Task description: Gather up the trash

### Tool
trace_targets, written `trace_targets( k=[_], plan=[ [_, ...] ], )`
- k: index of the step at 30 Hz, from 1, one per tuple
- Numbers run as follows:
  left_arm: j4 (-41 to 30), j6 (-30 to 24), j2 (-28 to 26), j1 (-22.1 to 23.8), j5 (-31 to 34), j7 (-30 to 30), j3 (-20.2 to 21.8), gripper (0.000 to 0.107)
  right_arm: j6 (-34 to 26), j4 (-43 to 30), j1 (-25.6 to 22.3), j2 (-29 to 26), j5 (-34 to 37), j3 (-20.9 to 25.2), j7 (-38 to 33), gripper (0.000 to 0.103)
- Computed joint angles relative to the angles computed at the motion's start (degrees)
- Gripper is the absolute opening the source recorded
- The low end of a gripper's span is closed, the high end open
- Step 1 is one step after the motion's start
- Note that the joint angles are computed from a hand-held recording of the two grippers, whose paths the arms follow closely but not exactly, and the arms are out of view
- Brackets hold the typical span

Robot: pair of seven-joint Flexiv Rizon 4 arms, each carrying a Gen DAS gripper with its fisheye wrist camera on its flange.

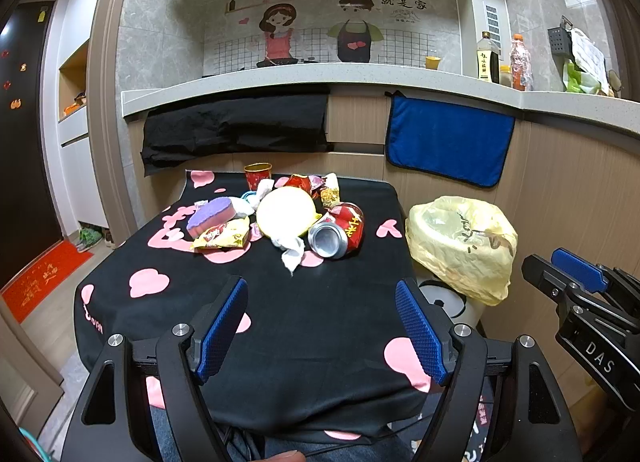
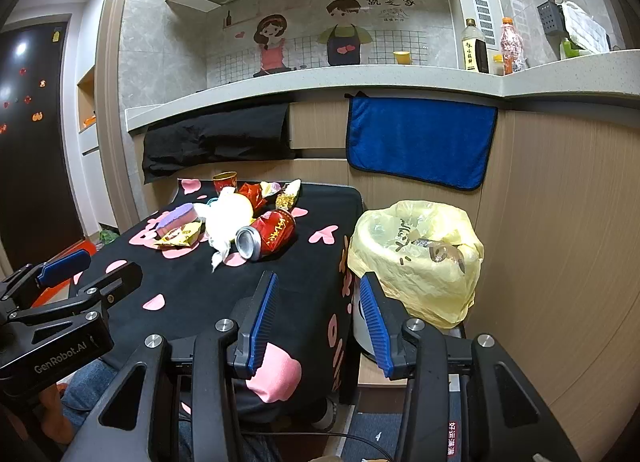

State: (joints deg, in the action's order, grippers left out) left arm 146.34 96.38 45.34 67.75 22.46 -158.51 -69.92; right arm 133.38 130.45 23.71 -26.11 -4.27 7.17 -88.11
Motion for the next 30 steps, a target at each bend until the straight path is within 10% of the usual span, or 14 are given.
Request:
trace_targets(
  k=[30],
  plan=[
    [0.0, 0.1, 0.0, -0.2, 0.0, -0.1, 0.2, 0.076, 0.5, -0.1, -0.8, -0.9, -0.9, 0.1, 0.5, 0.041]
  ],
)
